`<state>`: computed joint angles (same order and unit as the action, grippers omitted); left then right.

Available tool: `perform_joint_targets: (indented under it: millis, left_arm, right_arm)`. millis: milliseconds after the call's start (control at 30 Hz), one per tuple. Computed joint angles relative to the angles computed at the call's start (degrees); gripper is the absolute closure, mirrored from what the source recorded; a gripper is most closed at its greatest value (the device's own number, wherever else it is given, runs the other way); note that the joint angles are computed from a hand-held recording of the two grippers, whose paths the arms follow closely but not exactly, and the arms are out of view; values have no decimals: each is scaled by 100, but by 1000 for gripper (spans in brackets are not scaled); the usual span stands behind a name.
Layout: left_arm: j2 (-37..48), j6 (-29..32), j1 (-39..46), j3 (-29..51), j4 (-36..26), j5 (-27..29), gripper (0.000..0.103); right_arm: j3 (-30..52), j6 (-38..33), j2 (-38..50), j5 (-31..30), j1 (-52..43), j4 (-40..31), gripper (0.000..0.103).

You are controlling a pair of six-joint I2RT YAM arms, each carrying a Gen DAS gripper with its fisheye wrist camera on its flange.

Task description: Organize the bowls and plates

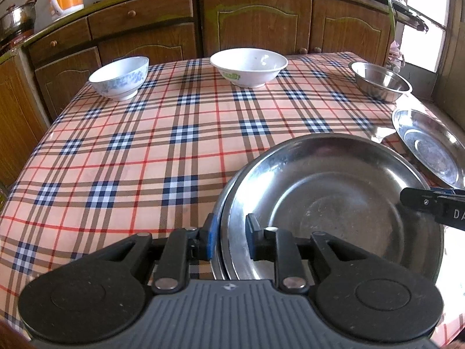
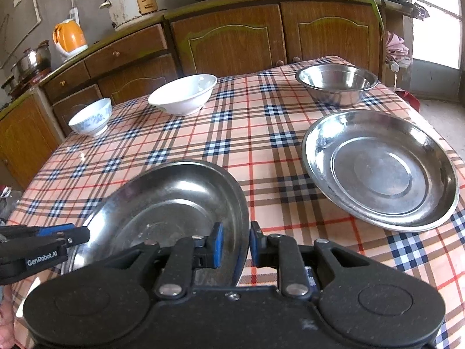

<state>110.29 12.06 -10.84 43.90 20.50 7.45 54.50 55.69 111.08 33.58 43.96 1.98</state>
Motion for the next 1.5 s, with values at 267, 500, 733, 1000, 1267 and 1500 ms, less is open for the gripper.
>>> perform_joint_targets:
  millis: [267,500,733,1000,1267,1500]
  left_arm:
    - [-135,-88,46,-19,-84,0,77]
    - [-403,-298,160,-74,-172,-64,52]
    - [-623,-519,340,-87,-304,-282,44]
    - [-940,-539,381,-222,-437,-30,40]
    - [-1124,-473,257,-378,-433,100,39]
    - [-1223,-448,202,-423,-438,175,38]
  right_arm:
    - [-43,75,-100,202,51,-116,60]
    - [-239,255,-399,432,95,-233,53]
    - [-234,483,-511,626,169,-569,53]
    - [-111,1071,-510,822,71,-1283,53]
    - [363,340,60,84,-146,-1221,54]
    - [128,655,-214,354,-42,-1213,53]
